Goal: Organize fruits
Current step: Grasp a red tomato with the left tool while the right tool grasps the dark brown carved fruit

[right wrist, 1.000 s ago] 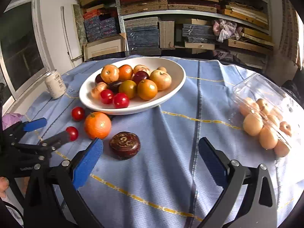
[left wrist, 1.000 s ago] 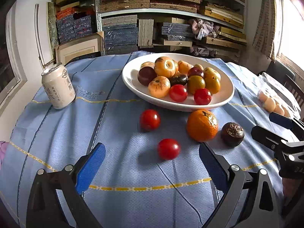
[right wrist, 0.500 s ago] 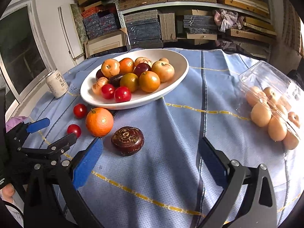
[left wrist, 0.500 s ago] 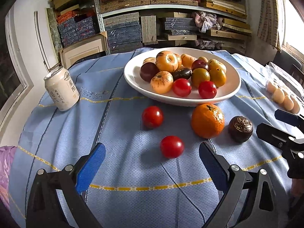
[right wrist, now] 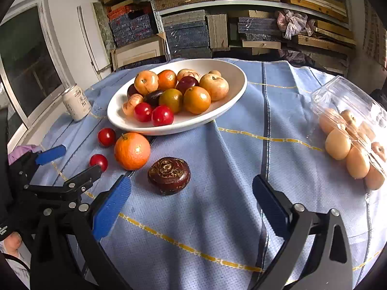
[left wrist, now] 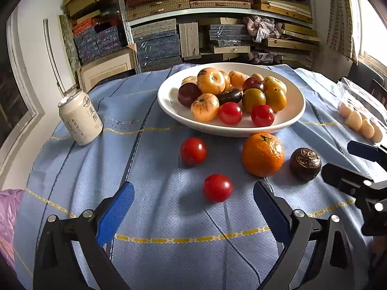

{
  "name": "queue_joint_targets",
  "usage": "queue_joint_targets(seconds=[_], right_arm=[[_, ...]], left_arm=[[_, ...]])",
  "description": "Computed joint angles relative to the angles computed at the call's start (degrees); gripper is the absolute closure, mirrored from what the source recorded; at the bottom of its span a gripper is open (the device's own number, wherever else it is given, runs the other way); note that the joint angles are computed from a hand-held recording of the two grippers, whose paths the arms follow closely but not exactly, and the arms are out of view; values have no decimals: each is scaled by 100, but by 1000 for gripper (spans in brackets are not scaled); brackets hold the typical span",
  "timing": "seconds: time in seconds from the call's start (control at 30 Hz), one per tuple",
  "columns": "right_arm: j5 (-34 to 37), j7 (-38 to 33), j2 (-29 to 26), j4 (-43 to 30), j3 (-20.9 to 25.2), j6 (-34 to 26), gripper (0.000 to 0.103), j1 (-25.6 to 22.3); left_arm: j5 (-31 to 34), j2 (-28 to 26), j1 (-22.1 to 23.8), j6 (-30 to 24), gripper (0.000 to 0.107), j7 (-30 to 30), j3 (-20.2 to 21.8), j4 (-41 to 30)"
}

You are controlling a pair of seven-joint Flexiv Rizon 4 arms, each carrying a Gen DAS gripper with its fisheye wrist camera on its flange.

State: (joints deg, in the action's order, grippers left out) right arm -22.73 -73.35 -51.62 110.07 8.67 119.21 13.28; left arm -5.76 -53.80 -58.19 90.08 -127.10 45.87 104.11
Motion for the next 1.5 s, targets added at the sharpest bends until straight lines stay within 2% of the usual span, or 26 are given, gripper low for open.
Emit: queue_joint_targets(seconds=[0.03,0.07,0.1,0.13,0.23,0.43,0.53,0.6,0.63,0.7,1.07,1.17,1.27,1.3,1.4,1.47,1.5], right_arm=[[-9,-19,5,4,-11,-18,9,16],[-42,-39,8,0,-9,-60,20,22],[-85,-47,8,-10,9,-120,29,8],[-156,-44,6,-26,49,-215,31,-33],[-229,-24,-20,-62,146,-310,33,-131],[-251,-128,2,-44,124,-366,43,-93],[-363,-161,-10,-92,204,-548,49,-149],[-536,-184,-40,-160,353,-781,58,-272],[-543,-208,-39,-175,363,-834,58,-266],[-507,-287,-44,-200,339,-805,60,-210],[-451,-372,-151,-426,477,-903,61,-235],[-488,-333,-193,-501,578,-990,52,-311],[-551,-330,-222,-579,673,-1163,52,-370],[-548,-346,-226,-584,687,-1161,57,-379],[-620,-403,-267,-616,819,-1202,60,-486],[-721,-448,-323,-639,994,-1210,60,-636],[-677,-457,-307,-612,946,-1128,60,-597]], left_arm=[[14,0,3,10,9,11,-4,-6],[25,9,19,28,11,26,-24,-2],[34,33,63,58,18,53,-77,5],[35,67,131,92,24,91,-158,16],[-1,222,468,266,32,262,-552,79],[-215,298,710,562,38,721,-922,153],[-300,393,1030,686,44,1055,-1343,175],[-340,491,1402,781,49,1290,-1794,197],[-338,557,1684,846,52,1422,-2123,220],[-409,606,1977,908,56,1603,-2481,254],[-1104,498,1979,1158,57,2216,-2673,248],[-1291,465,1872,1187,57,2387,-2614,238],[-1395,473,1971,1161,58,2543,-2756,218],[-1387,497,2096,1176,58,2589,-2897,231],[-1423,528,2282,1277,58,2660,-3119,282],[-1464,532,2323,1348,66,2711,-3184,307],[-1469,543,2365,1436,78,2735,-3246,340]])
